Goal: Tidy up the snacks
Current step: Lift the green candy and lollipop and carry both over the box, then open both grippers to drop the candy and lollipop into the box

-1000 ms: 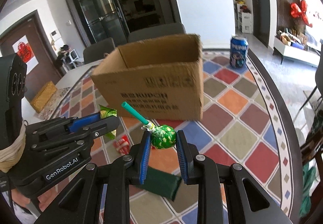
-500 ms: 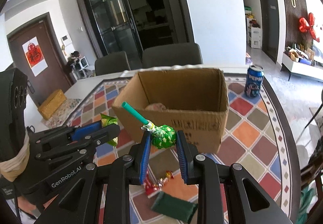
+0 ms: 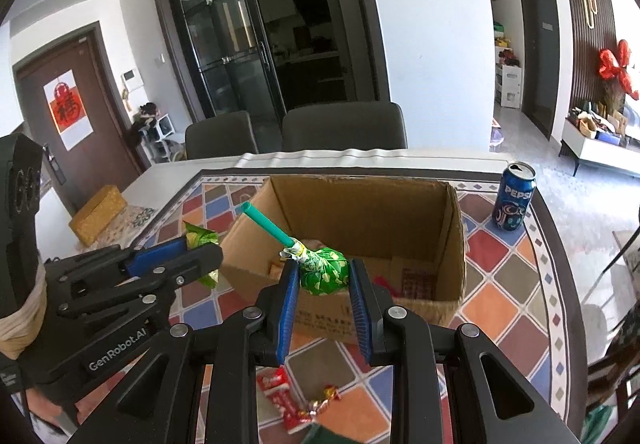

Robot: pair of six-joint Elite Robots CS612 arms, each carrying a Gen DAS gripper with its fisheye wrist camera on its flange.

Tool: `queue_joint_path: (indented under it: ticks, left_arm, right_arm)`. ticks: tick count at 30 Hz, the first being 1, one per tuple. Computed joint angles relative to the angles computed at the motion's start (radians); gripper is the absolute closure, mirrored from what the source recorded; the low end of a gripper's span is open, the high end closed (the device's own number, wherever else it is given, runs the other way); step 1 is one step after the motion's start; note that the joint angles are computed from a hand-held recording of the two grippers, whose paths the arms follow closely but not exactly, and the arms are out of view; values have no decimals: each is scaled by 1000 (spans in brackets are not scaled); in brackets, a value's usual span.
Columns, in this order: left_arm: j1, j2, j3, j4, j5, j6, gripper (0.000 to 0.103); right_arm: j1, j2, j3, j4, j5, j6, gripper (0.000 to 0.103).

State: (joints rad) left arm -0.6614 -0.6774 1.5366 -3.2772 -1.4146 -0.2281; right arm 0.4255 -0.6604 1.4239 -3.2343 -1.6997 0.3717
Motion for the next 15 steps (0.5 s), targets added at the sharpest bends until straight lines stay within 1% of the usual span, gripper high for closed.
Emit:
queue_joint_path:
  ticks: [2, 7, 11, 12, 13, 14, 15]
  left_arm:
    - [2, 7, -18, 18, 5, 7, 83]
    - [9, 29, -65, 62, 9, 16, 83]
    - [13, 47, -102, 97, 18, 5, 82]
    - [14, 51, -111, 108, 19, -1, 79]
    - [15, 53, -117, 119, 21, -6, 68]
    - [16, 54, -121, 129, 22, -11, 63]
    - [16, 54, -121, 125, 27, -19, 60]
  right_arm:
    - [-7, 8, -17, 22, 14, 0, 76]
    - [-16, 27, -52, 62, 21, 5, 76]
    - [-24, 42, -81, 94, 20, 13, 76]
    - [-26, 45, -87, 101, 19, 17, 76]
    - [-27, 46, -90, 105, 19, 20, 76]
    - [-28, 49, -96, 113, 18, 23, 76]
    - [-29, 51, -101, 123, 14, 27, 74]
